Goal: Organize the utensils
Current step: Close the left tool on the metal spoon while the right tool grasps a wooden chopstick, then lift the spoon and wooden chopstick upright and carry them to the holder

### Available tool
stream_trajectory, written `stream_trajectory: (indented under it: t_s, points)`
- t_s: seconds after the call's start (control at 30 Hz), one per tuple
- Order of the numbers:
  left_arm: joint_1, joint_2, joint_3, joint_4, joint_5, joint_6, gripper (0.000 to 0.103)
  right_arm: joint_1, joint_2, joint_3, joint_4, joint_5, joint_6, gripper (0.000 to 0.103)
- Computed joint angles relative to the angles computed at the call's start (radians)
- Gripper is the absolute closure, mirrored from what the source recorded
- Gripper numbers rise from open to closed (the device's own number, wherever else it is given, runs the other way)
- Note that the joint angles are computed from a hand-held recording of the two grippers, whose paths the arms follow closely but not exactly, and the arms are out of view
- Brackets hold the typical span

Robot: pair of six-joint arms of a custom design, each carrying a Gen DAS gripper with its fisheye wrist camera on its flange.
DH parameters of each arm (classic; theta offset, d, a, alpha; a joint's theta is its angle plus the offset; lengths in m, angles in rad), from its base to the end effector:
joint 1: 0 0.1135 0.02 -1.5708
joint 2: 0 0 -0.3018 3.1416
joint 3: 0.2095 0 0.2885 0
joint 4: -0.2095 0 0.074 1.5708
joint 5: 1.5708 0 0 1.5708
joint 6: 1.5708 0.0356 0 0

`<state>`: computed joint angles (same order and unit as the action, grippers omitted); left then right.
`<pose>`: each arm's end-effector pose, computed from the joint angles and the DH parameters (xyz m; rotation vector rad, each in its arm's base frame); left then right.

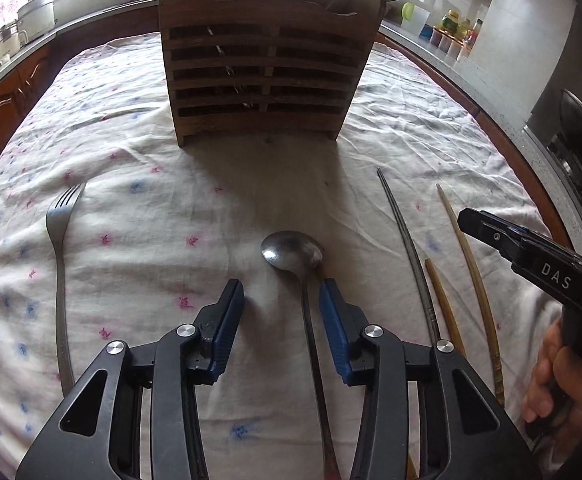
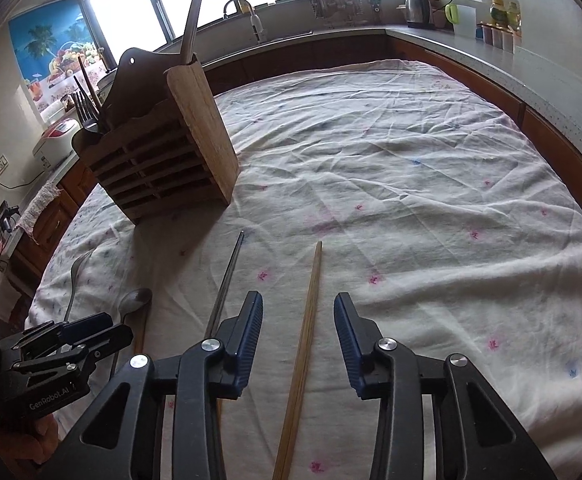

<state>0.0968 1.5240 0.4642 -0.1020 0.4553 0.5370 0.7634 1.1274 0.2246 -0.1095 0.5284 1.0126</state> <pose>0.2388 0.0075 0.1009 0.6864 2.4984 -0.4024 0.1337 0.1031 0.1129 0.4808 2.3475 0.1237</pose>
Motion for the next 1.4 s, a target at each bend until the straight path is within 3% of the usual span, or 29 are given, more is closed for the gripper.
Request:
stream_trajectory:
  t_s: [0.2,0.33,0.37,0.57,0.7,0.97,1.4]
  points:
    - [-0.04,0.011,0.003,0.029,-0.033,0.0,0.083,-0.119,0.136,0.031,0.089,-0.094,-0.112,0.074]
    - [-0.056,0.014,-0.007,0.072,-0.049,-0.005,0.096,-0.118,0.21,0.07,0.092,-0.052,-0.14,0.083]
    - [-0.054,0.018,-0.002,0.068,-0.044,-0.006,0.097,-0.112,0.229,0.084,0.075,-0.031,-0.136,0.094]
    - [0.012,0.009,0.021,0.002,0.044,0.022,0.098,-0.11,0.143,0.041,0.091,-0.055,-0.114,0.097]
    - [0.092,-0.034,0.037,-0.087,0.122,0.064,0.098,-0.056,-0.006,0.014,0.009,-0.028,-0.045,0.097]
    - [0.264,-0.134,0.078,-0.295,0.261,0.173,0.099,0.172,-0.292,0.048,-0.306,0.135,0.16,0.098]
    - [0.489,-0.201,0.187,-0.613,0.437,0.386,0.101,0.478,-0.315,0.193,-0.611,0.38,0.426,0.098]
